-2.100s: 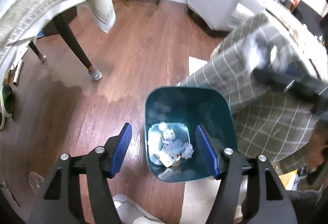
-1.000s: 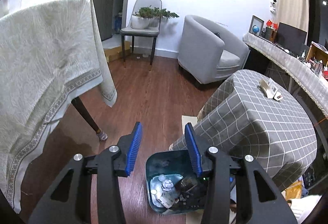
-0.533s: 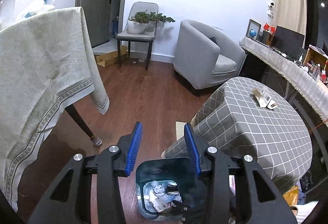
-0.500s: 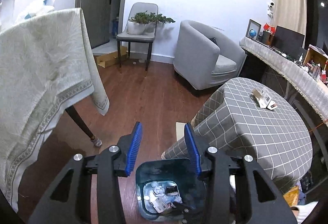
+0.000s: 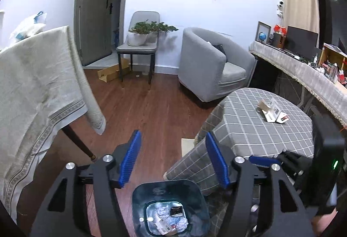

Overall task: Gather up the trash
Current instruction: 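Move both grippers back over the table, then grasp the white paper packaging with the right gripper while the left grasps the brown tape ring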

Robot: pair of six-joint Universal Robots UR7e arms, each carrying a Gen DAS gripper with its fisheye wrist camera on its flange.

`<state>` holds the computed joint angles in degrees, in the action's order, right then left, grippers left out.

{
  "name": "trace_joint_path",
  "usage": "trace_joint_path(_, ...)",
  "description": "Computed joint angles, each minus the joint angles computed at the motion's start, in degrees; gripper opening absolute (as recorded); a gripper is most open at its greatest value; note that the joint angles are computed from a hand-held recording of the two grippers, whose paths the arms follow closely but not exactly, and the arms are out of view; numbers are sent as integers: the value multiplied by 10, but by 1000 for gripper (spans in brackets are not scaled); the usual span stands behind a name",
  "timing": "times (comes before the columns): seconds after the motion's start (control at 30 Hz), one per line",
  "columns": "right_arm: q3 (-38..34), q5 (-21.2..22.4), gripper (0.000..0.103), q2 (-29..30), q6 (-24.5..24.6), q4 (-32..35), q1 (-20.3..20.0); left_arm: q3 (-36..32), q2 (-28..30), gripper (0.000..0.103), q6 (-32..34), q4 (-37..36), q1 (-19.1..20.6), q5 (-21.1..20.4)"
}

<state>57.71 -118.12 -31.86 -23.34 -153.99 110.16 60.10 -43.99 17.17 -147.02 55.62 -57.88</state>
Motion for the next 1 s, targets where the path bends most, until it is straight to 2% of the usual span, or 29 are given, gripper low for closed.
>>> trace_joint_path(0.2, 27, -24, 88, -32, 4, -60, -12, -19, 25, 72, -4, 15, -10, -18)
trace_joint_path(0.4, 32, -48, 87, -46, 1, -91, -25, -58, 60, 78, 3, 24, -17, -35)
trace_joint_path(0.63, -16, -118, 67, -35, -14, -105, -39, -147, 118, 80, 1, 57, -18, -55)
trace_joint_path(0.7, -30, -120, 62, -38, 10, -92, -47, -183, 138, 80, -6, 72, -17, -65)
trace_joint_path(0.87, -77, -138, 40, -29, 42, -39, -65, -281, 196, 81, -8, 119, -18, -77)
trace_joint_path(1.0, -106, -130, 36, -20, 57, 5, -81, -363, 243, 81, -16, 162, -17, -90)
